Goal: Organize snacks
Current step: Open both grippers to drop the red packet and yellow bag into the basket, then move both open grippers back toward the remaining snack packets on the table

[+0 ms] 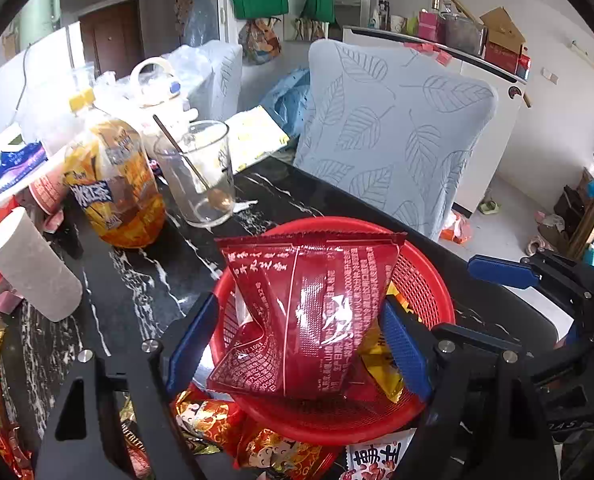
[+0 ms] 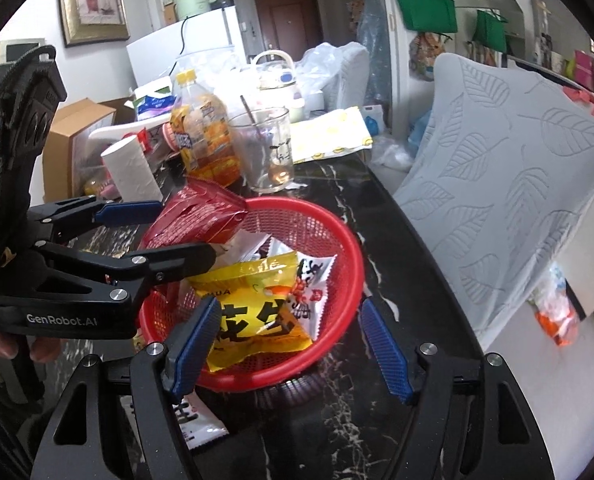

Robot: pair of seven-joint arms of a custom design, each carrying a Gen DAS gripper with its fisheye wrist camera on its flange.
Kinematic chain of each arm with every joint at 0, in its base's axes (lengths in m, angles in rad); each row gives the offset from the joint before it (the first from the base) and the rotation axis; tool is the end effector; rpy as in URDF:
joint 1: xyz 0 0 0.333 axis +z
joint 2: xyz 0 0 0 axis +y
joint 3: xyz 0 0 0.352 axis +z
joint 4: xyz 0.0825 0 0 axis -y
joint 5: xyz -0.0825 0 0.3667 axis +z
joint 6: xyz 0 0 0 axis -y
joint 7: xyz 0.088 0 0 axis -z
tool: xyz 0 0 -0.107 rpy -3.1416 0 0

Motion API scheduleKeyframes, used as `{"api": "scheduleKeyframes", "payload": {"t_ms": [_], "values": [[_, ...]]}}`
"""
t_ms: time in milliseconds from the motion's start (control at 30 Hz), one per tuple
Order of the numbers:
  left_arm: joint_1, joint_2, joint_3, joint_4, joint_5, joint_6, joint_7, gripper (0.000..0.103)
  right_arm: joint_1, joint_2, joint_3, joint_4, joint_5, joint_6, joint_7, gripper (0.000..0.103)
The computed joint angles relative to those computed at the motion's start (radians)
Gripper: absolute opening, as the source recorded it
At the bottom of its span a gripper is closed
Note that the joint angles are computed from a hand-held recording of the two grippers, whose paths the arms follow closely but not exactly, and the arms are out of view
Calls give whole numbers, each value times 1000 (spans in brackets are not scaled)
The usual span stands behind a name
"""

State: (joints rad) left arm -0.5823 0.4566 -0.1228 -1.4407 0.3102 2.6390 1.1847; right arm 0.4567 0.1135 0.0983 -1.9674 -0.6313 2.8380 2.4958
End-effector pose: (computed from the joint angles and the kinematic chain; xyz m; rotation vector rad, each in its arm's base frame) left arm 0.5715 -0.4688 0.5548 -1.3386 2.2549 -0.9281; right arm 0.5076 0.3476 0.5409 -1.8097 1.5454 -0.5373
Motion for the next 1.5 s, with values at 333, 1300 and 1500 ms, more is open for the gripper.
{"api": "scheduleKeyframes", "payload": {"t_ms": [333, 1300, 1500], "values": [[-22, -88, 36, -96, 106, 97, -98, 81, 6, -31, 2, 1, -81, -23, 72, 73], [175, -508, -136, -454, 469, 148, -471, 81, 81, -130, 111, 105, -280, -193, 193, 73], [248, -600, -201, -551, 469, 155, -494, 81, 100, -147, 136, 95, -282, -211, 220, 74]]}}
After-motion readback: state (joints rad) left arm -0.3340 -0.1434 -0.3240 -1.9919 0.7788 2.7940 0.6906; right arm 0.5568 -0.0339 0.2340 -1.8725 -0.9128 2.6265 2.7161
